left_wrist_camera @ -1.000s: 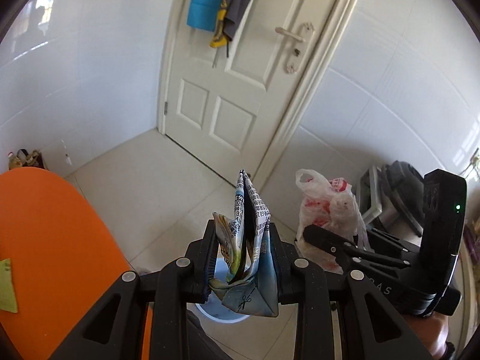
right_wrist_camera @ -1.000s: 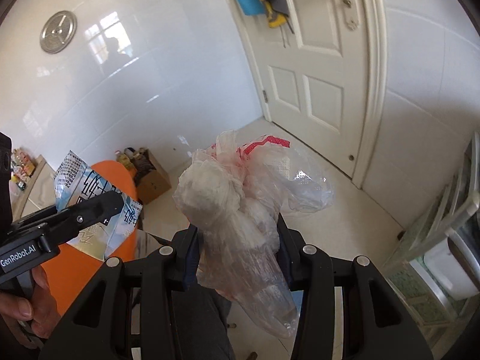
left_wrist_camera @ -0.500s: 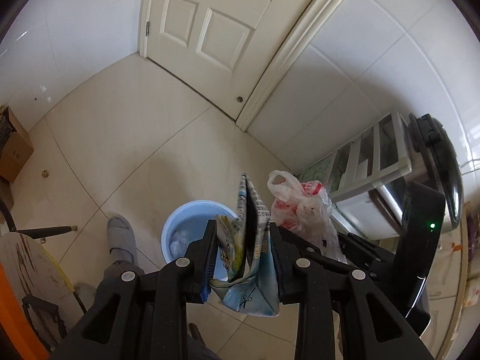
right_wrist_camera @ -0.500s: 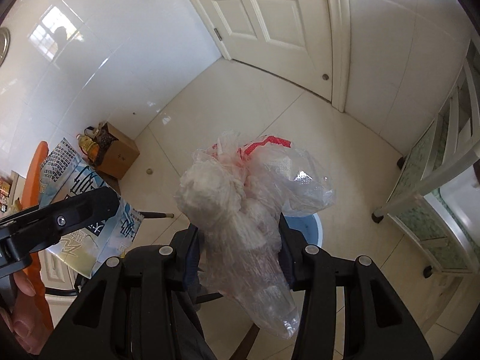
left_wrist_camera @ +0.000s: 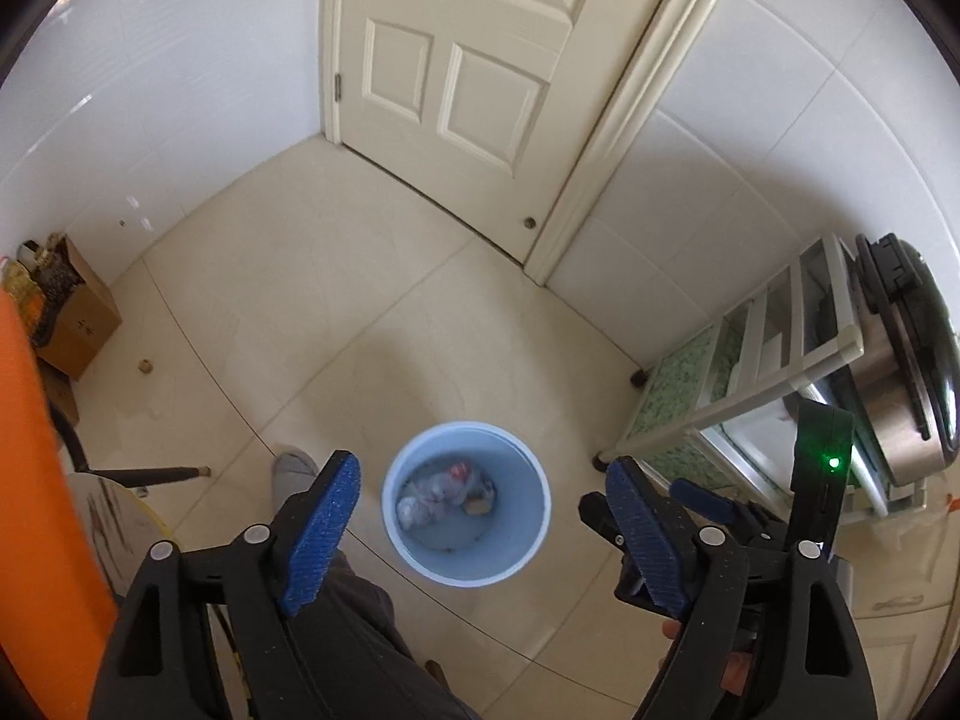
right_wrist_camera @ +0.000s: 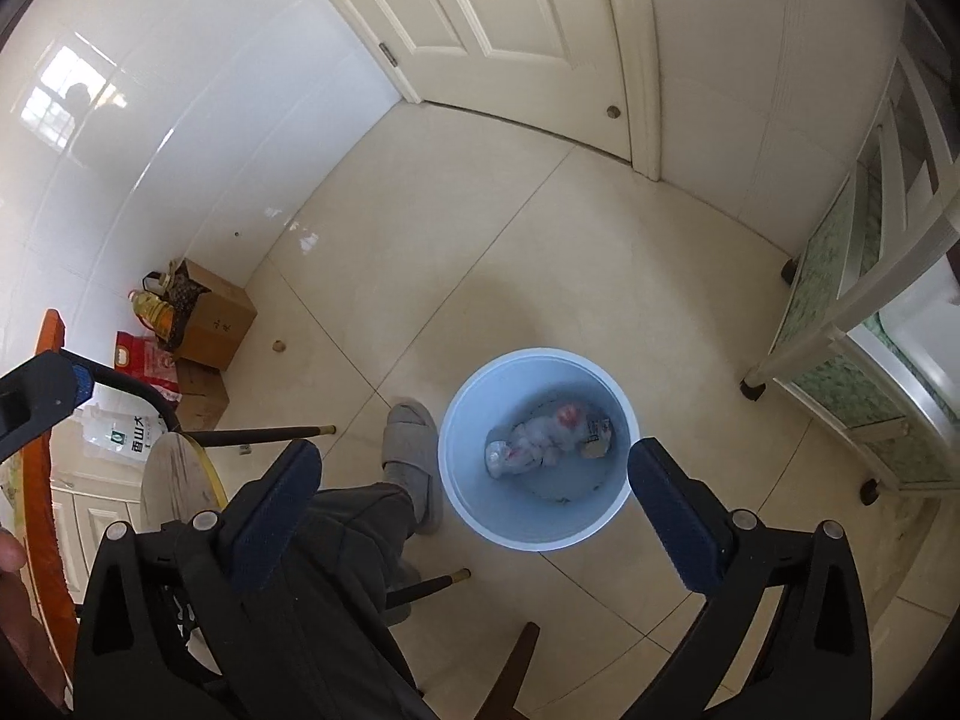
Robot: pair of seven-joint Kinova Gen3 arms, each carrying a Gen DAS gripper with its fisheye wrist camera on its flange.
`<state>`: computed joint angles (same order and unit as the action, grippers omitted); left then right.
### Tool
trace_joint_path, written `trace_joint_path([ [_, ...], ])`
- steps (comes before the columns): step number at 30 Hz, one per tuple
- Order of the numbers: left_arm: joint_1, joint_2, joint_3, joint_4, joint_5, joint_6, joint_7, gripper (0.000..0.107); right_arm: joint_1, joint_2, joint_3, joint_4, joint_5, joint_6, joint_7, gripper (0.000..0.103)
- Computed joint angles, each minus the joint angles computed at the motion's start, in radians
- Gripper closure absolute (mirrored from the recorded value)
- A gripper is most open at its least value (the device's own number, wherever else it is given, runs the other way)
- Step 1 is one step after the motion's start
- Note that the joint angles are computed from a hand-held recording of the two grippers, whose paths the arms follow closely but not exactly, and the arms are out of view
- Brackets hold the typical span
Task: Collect trash
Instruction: 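Open both grippers over the blue wastebasket to drop the trash, then return both tools to the orange table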
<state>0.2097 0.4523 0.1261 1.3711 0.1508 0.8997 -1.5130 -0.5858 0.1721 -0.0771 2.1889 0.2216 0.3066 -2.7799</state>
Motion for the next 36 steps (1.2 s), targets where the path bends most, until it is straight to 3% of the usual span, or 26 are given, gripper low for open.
trace_joint_path([
  [7,0.034,-0.142,-0.020,0.153,-0.051,-0.097,0.071,0.022,-0.074,-0.043,0.006,-0.027,0.132,0.057,-0.144,0.000],
  [21,-0.073,-0.554,-0.052,0.440,-0.060,-0.172,0.090,0.021,-0.110,-0.137,-0.174,-0.209,0.388,0.324,-0.349,0.000],
  [25,-0.125,-0.706,-0.056,0.512,-0.103,-0.176,0.142,0.014,-0.151,-0.137,-0.225,-0.307,0.476,0.407,-0.380,0.000],
  [31,-0.255,-0.938,-0.028,0.577,-0.207,-0.107,0.254,0.009,-0.260,-0.088,-0.265,-0.496,0.616,0.519,-0.363,0.000],
  [36,-0.353,-1.108,-0.005,0.581,-0.264,-0.008,0.319,0.008,-0.377,-0.013,-0.249,-0.671,0.703,0.576,-0.288,0.000],
])
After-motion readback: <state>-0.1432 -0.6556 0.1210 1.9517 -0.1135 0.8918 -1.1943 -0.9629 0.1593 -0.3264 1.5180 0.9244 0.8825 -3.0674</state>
